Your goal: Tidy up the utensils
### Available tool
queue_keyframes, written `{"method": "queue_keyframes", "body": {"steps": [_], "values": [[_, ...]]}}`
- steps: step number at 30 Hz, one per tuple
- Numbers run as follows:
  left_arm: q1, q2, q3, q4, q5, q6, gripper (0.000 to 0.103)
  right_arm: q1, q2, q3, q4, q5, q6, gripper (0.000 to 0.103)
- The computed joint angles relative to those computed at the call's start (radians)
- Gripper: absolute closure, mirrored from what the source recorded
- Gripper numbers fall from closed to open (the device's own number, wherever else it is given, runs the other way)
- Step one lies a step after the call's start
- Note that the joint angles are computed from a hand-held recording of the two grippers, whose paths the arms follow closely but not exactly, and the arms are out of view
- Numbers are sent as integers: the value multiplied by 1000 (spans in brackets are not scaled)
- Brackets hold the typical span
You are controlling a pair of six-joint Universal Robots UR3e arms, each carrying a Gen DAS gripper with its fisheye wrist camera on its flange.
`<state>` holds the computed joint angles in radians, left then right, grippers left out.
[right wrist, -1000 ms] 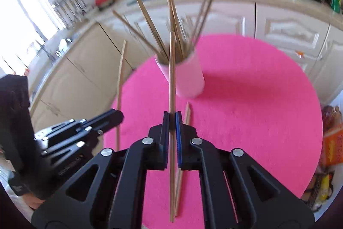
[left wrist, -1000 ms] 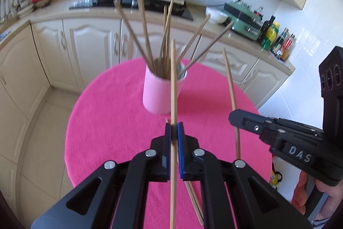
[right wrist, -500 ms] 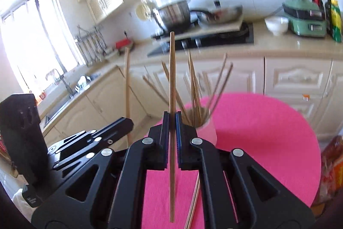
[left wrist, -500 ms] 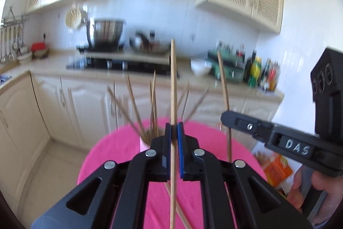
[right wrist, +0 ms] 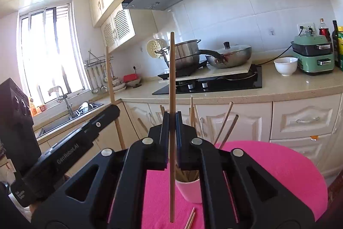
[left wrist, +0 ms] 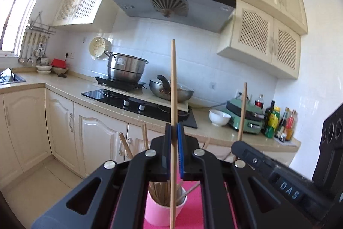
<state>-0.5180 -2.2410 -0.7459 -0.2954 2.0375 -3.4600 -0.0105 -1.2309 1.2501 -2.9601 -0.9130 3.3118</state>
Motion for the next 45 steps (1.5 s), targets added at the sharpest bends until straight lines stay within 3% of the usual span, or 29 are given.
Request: {"method": "queue_keyframes", "body": {"steps": [8, 19, 37, 45], "values": [[47, -173, 137, 107, -1, -33, 97, 16, 231, -191, -145, 14, 51, 97], [63, -352, 351, 88, 1, -19, 97, 32, 387, -362, -185, 30, 54, 97], [45, -212, -56, 213, 8, -39, 97, 39, 431, -407, -197, 19, 42, 97], [27, -151, -184, 184, 12, -56, 97, 51, 404, -357, -175, 1, 2, 97]]}}
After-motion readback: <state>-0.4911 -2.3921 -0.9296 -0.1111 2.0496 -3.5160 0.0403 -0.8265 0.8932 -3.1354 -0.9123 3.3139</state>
